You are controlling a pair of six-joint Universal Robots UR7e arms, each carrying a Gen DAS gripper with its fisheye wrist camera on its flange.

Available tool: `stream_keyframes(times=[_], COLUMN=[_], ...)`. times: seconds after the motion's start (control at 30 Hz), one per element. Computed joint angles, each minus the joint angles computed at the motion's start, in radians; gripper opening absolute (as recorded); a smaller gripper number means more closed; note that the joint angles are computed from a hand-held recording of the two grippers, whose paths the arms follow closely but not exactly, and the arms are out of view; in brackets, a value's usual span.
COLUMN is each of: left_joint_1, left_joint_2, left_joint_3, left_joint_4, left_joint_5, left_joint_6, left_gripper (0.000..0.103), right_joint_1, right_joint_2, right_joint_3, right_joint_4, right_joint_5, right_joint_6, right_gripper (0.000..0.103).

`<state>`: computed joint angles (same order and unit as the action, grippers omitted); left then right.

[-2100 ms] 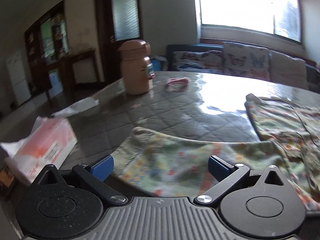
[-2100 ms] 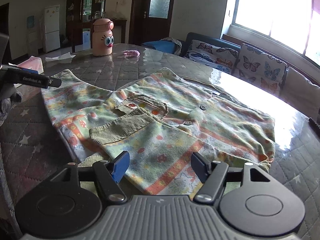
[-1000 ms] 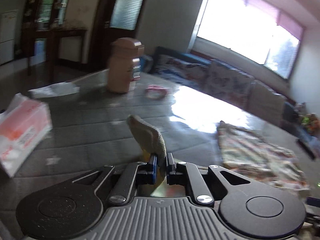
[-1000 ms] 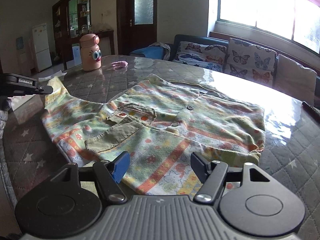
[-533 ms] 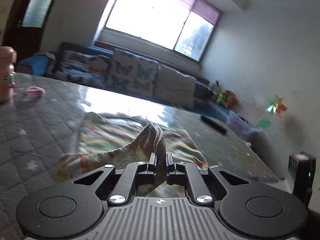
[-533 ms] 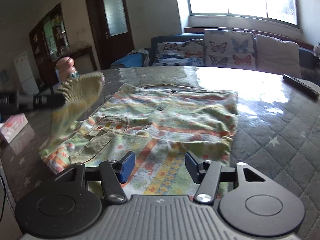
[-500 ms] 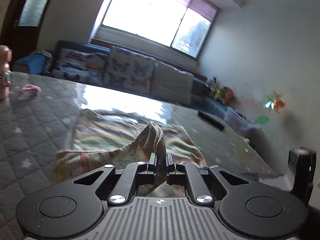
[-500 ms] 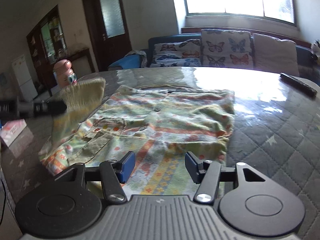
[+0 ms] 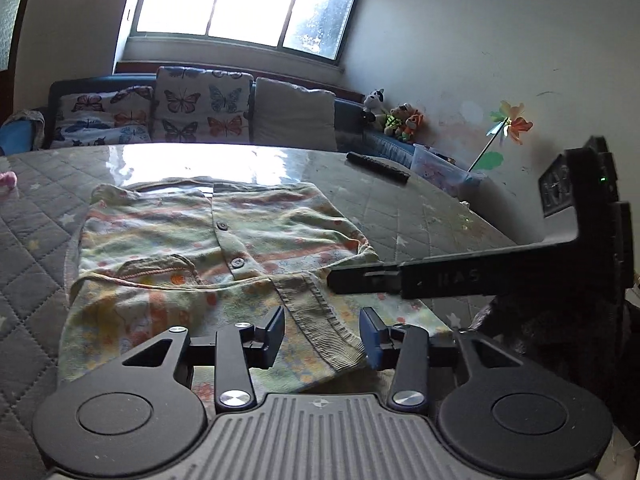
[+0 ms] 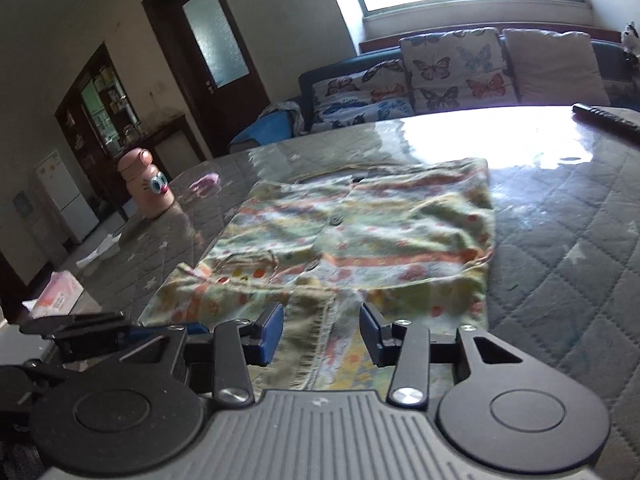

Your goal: Fold clothes

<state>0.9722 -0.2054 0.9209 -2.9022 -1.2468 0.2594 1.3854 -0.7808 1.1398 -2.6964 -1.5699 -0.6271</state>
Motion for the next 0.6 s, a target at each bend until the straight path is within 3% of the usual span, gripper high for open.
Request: stream_keyframes(times=[0.17, 0.33, 0.4, 0.53, 0.6], left_joint_1=[0.004, 0.013, 0.015, 0.018, 0.018], left_joint_2=[-0.045, -0.085, -0.099, -0.138, -0.155], left_joint_3=[0.072, 0.131, 0.160, 0.231, 0.264], left_joint_4=[-0.089, -0.171, -0.199, -0.210, -0.209], left_joint_5=[0.095, 0.219, 0.256, 0.305, 0.316], left_joint_6=[0.004, -0.004, 0.004, 0.004, 0.004], left_gripper=[0.051, 0.056, 0.056, 0.060, 0.067], right_joint_1=[0.007, 0.011, 0.014, 0.019, 0.022], right_joint_2=[0.019, 0.020, 0.018, 0.010, 0.005], right_joint_3=[-0.013, -0.006, -0.002, 0.006, 0.008], right_joint_4=[0.046, 0.058, 0.048, 0.021, 0.007], right_joint_5=[-0.040, -0.058, -0.061, -0.054, -0.045], right_joint_6=[-0.002, -0.007, -0.012, -0.026, -0.031], right_gripper=[0.040, 0.025, 0.010, 0.008, 0.008])
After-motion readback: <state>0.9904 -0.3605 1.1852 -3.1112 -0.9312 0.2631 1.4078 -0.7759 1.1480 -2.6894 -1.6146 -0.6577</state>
